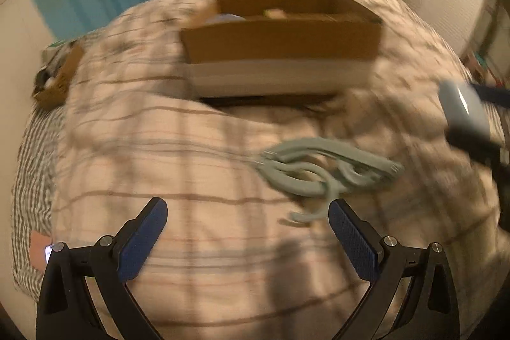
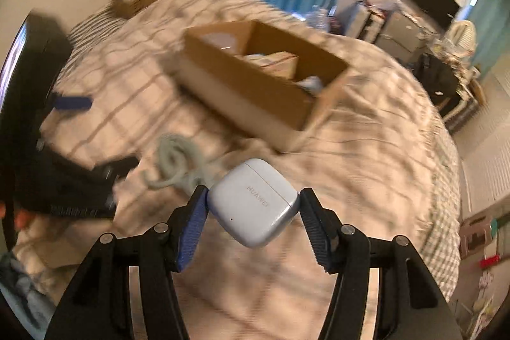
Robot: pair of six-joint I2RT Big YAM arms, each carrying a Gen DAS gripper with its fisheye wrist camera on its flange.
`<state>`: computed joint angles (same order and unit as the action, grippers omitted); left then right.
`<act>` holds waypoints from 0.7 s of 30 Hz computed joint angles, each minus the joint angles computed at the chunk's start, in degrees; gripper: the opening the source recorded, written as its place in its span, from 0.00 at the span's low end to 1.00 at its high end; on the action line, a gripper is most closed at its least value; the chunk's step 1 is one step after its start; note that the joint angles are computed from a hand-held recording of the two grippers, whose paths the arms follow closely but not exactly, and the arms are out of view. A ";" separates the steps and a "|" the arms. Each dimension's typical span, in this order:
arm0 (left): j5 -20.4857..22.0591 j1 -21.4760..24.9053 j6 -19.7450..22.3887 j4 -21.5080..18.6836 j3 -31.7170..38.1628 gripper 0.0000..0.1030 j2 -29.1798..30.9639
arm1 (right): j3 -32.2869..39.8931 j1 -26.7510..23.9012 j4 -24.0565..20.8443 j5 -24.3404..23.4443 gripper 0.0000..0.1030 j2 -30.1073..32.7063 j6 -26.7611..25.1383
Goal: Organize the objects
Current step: 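Grasp the white earbud case with the right tool while the left tool grasps the pale green hanger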
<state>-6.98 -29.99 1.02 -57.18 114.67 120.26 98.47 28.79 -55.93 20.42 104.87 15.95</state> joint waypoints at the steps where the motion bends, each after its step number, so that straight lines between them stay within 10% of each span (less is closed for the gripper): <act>1: 0.02 -0.61 0.67 -0.30 0.41 1.00 0.65 | 0.52 -0.43 -0.07 -0.59 0.56 0.31 0.12; 7: 1.08 -2.09 2.77 -4.70 6.27 0.99 5.80 | -3.12 -2.60 4.55 -7.06 0.56 -0.41 1.12; 16: 9.05 -1.14 4.99 -11.67 12.44 0.20 9.05 | -6.33 -3.69 7.48 -9.89 0.56 -1.54 2.40; 21: 8.43 -1.84 8.35 -8.13 7.44 0.11 5.65 | -6.97 -3.36 7.70 -9.59 0.56 -2.49 3.20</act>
<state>1.45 -31.83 9.36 -65.31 122.10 125.91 91.50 25.43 -48.23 10.83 102.38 19.15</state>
